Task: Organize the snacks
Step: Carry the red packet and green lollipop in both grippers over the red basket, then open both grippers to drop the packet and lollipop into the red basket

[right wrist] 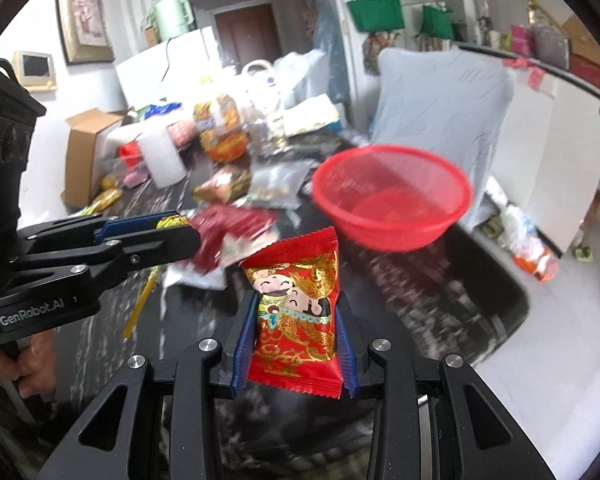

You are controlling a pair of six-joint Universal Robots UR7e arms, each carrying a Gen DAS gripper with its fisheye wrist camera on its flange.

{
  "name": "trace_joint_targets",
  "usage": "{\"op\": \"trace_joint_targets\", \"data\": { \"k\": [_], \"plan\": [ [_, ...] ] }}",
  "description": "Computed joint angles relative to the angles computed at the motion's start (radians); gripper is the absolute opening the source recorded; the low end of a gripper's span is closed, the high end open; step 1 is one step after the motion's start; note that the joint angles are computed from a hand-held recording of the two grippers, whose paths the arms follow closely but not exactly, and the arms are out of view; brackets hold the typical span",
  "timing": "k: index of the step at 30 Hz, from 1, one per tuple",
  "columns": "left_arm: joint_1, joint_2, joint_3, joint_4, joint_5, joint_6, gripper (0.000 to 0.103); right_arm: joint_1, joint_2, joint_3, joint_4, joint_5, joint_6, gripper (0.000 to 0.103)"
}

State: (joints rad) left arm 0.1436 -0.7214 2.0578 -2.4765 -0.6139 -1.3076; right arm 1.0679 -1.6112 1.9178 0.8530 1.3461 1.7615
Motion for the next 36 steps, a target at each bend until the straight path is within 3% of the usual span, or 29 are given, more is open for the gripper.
{"op": "trace_joint_targets", "data": {
  "k": [16,28,36],
  "plan": [
    [0.121,0.064,-0.109,-0.301,0.042,0.358,0.025,0.123,0.077,-0.18,-0.03,-0.001,0.132,0.035],
    [0.255,0.104,-0.202,-0.334,0.013,0.5,0.025,0.188,0.204,-0.297,-0.078,0.049,0.204,0.035],
    [0.317,0.132,-0.249,-0.326,0.0,0.529,0.025,0.227,0.313,-0.387,-0.089,0.103,0.242,0.036]
  ]
}}
